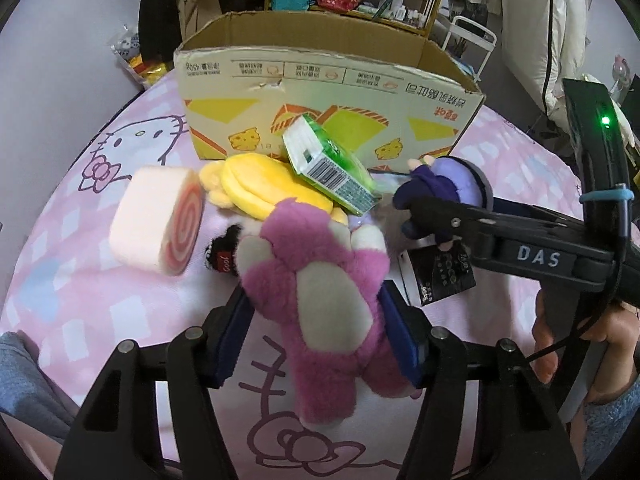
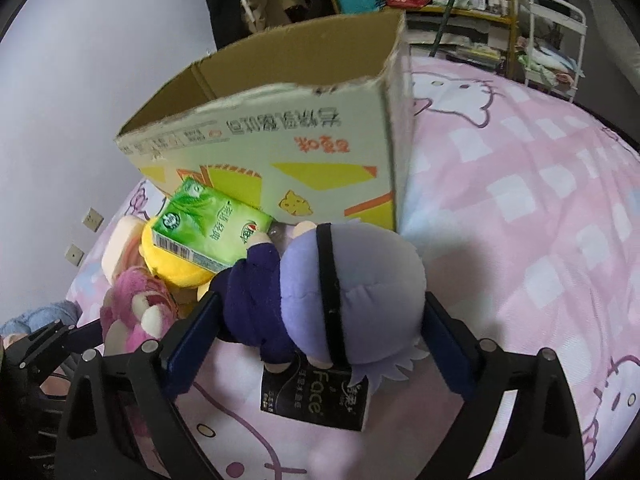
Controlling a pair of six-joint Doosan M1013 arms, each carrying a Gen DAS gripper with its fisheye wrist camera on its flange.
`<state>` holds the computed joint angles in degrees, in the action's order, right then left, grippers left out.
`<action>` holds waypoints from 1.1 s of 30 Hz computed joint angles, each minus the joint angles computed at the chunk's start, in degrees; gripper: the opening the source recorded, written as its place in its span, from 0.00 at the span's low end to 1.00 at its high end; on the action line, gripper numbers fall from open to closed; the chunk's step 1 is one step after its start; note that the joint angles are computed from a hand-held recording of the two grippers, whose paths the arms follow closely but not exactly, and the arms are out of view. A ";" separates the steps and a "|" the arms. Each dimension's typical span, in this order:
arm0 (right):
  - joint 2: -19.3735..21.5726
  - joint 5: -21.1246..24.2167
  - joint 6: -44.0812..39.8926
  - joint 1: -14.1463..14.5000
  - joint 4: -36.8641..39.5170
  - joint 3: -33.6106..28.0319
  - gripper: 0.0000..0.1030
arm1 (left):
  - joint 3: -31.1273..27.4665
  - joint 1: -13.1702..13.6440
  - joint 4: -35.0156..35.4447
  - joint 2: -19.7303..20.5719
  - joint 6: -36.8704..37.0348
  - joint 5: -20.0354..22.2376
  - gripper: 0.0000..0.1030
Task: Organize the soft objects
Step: 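Grasp the pink plush bear with the left tool while the right tool grasps the purple doll, then lift both plush toys and drop them into the cardboard box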
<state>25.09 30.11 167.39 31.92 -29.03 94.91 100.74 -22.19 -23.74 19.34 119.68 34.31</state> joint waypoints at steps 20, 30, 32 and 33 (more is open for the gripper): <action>-3.82 1.96 20.88 3.94 -20.25 2.91 0.97 | 3.93 1.56 -14.12 -4.25 15.17 -7.42 0.52; -4.72 11.74 33.90 8.34 -41.33 2.36 0.97 | 9.04 1.57 -56.86 -9.27 60.64 -19.93 0.53; -5.00 12.06 35.67 8.35 -43.43 2.40 0.97 | 9.00 1.66 -64.31 -9.66 68.77 -20.19 0.53; -5.12 12.27 36.80 8.47 -44.50 2.51 0.97 | 8.86 1.70 -67.09 -9.73 71.80 -20.27 0.53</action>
<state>19.97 42.38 204.19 40.39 -73.53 97.41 109.60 -20.49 -90.83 9.61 191.48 14.05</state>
